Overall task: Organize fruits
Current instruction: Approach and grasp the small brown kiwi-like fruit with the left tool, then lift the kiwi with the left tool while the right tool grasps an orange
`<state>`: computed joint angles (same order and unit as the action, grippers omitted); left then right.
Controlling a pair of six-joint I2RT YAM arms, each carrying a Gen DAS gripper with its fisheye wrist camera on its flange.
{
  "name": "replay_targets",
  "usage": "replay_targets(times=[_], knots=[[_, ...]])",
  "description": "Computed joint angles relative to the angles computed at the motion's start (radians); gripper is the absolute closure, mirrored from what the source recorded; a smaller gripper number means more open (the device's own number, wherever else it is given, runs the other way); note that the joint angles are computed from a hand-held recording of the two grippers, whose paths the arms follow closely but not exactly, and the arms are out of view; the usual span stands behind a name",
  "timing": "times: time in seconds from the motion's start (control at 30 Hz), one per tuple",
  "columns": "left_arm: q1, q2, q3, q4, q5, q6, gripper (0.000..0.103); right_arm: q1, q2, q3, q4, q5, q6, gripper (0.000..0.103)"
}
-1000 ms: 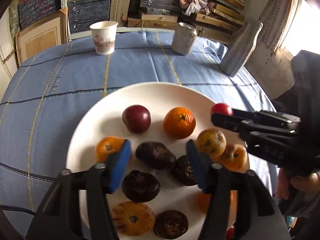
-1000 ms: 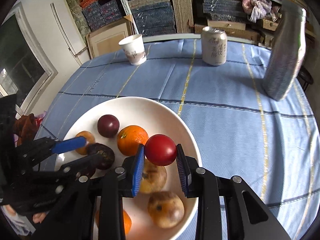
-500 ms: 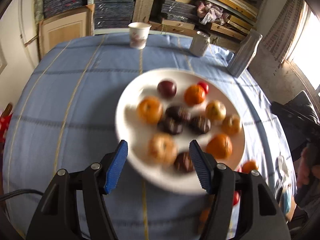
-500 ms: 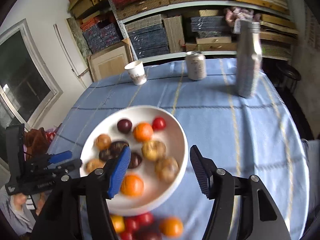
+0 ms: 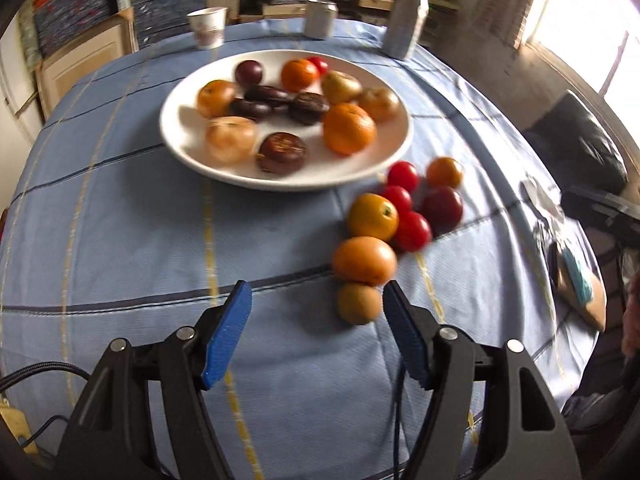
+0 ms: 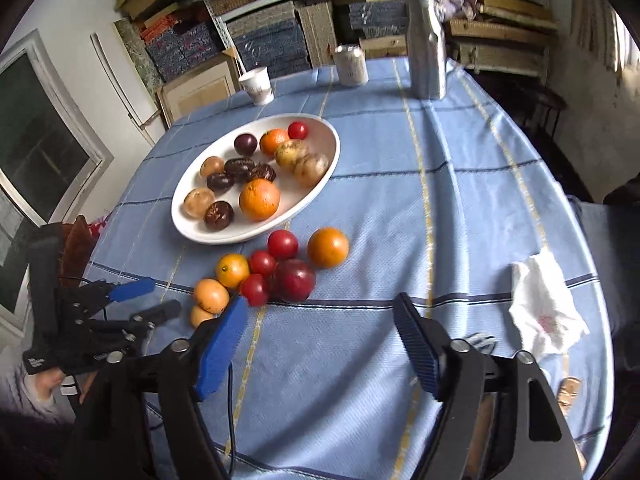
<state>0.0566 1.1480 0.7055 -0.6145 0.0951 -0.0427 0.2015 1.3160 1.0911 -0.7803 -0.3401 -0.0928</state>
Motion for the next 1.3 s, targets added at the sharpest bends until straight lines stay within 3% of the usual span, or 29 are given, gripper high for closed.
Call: replay_targets(times=[0.2, 0.57, 0.9, 1.3], knots=[[-0.058, 0.034, -0.030, 0.044, 0.015, -0.018, 0.044, -0.094, -0.029, 0.007, -0.043, -0.005, -0.043, 0.022], [-0.092, 0.077, -0.034, 0.090, -0.013, -0.046, 0.047, -0.145, -0.048, 0.019, -0.071, -0.006, -0.086, 0.018], [-0.061, 0.078, -0.045, 0.092, 0.016, -0.042, 0.067, -0.145, -0.049, 0.023, -0.080, -0.014, -0.094, 0.017], [-0.084, 0.069, -0.062, 0.115, -0.003, -0.044, 0.075, -0.149, -0.058, 0.010, -0.078, -0.028, -0.087, 0.017]])
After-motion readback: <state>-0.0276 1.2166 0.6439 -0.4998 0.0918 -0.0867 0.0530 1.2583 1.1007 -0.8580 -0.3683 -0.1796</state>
